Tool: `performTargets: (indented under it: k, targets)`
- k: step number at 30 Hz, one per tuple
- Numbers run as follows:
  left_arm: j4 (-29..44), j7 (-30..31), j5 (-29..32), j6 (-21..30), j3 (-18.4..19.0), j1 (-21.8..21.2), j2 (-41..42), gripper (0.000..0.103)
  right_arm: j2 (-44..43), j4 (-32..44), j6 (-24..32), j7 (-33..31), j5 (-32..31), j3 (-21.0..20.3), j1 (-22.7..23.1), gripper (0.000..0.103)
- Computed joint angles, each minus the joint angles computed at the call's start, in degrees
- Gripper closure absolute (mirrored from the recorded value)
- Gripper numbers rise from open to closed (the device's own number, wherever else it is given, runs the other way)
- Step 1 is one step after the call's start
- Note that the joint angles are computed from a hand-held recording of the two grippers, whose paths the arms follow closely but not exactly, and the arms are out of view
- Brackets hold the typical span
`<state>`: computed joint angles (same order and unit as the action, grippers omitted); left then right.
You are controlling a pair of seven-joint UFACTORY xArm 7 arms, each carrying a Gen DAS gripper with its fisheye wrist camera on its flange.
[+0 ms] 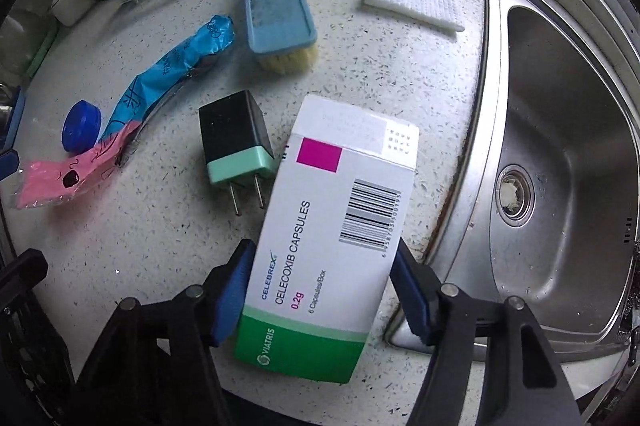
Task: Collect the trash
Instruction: 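Grasp the white-green Celecoxib box with the right tool, then grasp the blue bottle cap with the left tool while the right tool holds the box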
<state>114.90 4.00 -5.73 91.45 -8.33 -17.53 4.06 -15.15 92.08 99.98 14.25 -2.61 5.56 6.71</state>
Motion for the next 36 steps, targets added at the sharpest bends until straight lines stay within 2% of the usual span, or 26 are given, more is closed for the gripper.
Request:
performTargets:
  k: [3, 6, 14, 23, 26, 29, 31, 36]
  targets:
    - [1.45, -0.81, -1.30, 0.46, 0.94, 1.26, 0.35, 0.000, -1.14, -0.15, -0.21, 1.03, 2.82, -0.94, -0.27, 0.041]
    - [3.29, -1.19, -2.28, 1.19, 1.66, 2.62, 1.03, 0.000, -1.59, 1.70, 0.23, 0.59, 1.81, -0.43, -0.19, 0.041]
    - [9.79, -0.18, 0.24, 3.07, 2.51, 4.24, 6.47, 0.000, -1.50, 7.28, 0.70, 0.65, 3.34, -1.00, -0.75, 0.041]
    - [14.58, 2.07, 0.26, 5.28, 2.11, 3.33, 13.24, 0.000, -2.61, 6.43, 0.88, 1.50, 3.12, -0.75, -1.03, 0.041]
    - [14.00, 3.10, 0.10, 4.72, 1.91, 2.84, 13.86, 0.000, -3.32, 5.01, 0.81, 1.56, 3.43, -0.75, -0.99, 0.041]
    - [13.34, 4.42, 1.27, 4.14, 1.96, 2.06, 14.39, 0.006, -3.34, 4.52, 1.14, 2.20, 3.81, -0.68, -0.97, 0.041]
    - [13.18, 4.73, 1.95, 4.12, 2.19, 1.81, 14.88, 0.016, -3.48, 4.25, 1.07, 2.61, 3.85, -0.59, -0.95, 0.041]
    - [11.45, 4.31, 1.14, 3.48, 2.33, 2.29, 15.15, 0.027, -2.76, 5.08, 1.51, 2.03, 3.54, -0.18, -0.43, 0.041]
